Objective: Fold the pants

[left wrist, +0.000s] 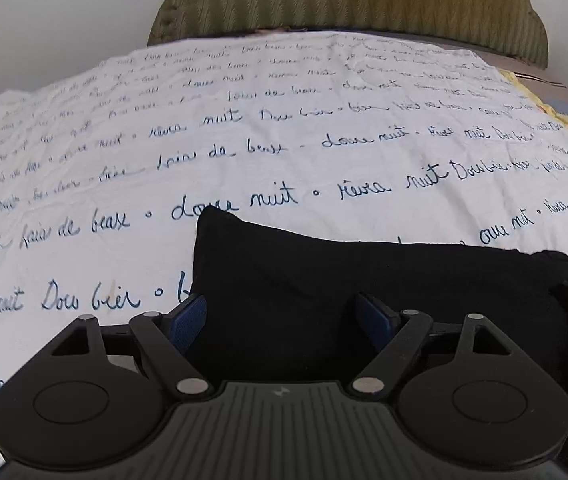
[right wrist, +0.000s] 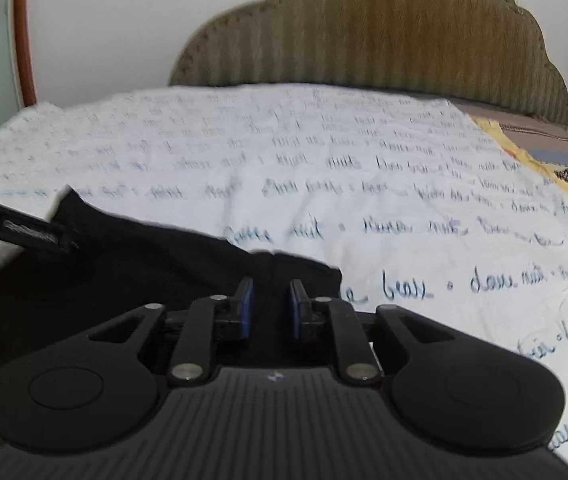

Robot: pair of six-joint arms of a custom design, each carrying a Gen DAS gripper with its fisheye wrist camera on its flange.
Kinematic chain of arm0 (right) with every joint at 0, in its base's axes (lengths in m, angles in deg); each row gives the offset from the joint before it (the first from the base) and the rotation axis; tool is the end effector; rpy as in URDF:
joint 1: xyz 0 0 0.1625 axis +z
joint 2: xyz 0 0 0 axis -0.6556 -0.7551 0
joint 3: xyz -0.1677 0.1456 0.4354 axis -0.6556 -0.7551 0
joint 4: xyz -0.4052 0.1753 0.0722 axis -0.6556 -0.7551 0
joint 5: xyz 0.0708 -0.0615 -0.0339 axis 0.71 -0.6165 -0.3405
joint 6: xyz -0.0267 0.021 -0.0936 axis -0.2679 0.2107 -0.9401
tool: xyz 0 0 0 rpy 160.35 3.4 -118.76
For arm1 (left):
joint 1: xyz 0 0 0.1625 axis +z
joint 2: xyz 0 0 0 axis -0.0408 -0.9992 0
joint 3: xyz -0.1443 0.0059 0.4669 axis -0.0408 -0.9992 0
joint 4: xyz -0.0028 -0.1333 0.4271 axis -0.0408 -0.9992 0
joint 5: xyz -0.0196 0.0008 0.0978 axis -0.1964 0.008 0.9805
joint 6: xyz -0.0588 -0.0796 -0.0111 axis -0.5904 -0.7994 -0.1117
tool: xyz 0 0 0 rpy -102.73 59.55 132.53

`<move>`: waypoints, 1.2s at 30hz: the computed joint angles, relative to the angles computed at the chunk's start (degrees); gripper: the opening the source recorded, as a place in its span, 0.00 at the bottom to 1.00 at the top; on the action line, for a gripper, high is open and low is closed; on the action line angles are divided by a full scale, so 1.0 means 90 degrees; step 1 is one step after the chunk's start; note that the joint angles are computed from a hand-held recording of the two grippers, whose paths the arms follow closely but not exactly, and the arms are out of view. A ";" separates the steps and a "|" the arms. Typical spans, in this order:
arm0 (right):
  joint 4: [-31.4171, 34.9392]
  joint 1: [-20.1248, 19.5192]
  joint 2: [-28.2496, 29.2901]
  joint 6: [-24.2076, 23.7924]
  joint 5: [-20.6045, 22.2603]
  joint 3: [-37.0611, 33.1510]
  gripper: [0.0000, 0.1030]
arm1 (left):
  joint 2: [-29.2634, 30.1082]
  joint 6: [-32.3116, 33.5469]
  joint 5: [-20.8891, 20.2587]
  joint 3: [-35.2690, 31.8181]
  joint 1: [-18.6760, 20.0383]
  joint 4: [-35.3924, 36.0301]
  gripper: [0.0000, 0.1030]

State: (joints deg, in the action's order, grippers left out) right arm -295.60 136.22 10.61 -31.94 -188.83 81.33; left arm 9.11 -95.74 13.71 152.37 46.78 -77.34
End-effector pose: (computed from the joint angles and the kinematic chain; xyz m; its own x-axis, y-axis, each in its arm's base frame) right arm 0.1614 -0.4835 0.1240 -0.6601 -0.4877 0.5713 -0.7435 0.5325 -0.4046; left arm -0.1633 -0.4771 0.1516 -0.6340 -0.2676 -0.7256 0.3714 0.7175 -0.5892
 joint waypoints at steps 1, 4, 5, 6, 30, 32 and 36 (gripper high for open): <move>0.0006 -0.0015 -0.0029 0.0192 0.0021 -0.0004 0.18 | -0.0010 0.0000 -0.0006 0.0016 -0.0005 0.0008 0.79; -0.0457 0.0128 -0.0048 0.0263 -0.0050 0.0136 0.19 | -0.0090 -0.0158 -0.0056 0.0101 -0.0066 0.0080 0.80; -0.0621 0.0185 -0.0068 0.0194 -0.0033 0.0229 0.20 | -0.0092 -0.0191 -0.0052 0.0104 -0.0081 0.0106 0.80; -0.0717 0.0212 -0.0127 0.0167 0.0073 0.0351 0.20 | -0.0111 -0.0271 -0.0051 0.0122 -0.0108 0.0181 0.79; 0.2337 -0.1330 -0.1796 0.0771 0.1919 0.0792 0.71 | -0.2127 0.0577 -0.2509 0.1632 0.0171 -0.1926 0.97; 0.3265 -0.1589 -0.1913 0.0784 0.2333 0.0553 0.76 | -0.2014 0.1176 -0.3040 0.1602 0.0458 -0.2628 0.99; 0.4905 -0.1956 -0.2057 0.0875 0.3160 0.0020 0.79 | -0.1725 0.2034 -0.3510 0.1359 0.0813 -0.3029 1.00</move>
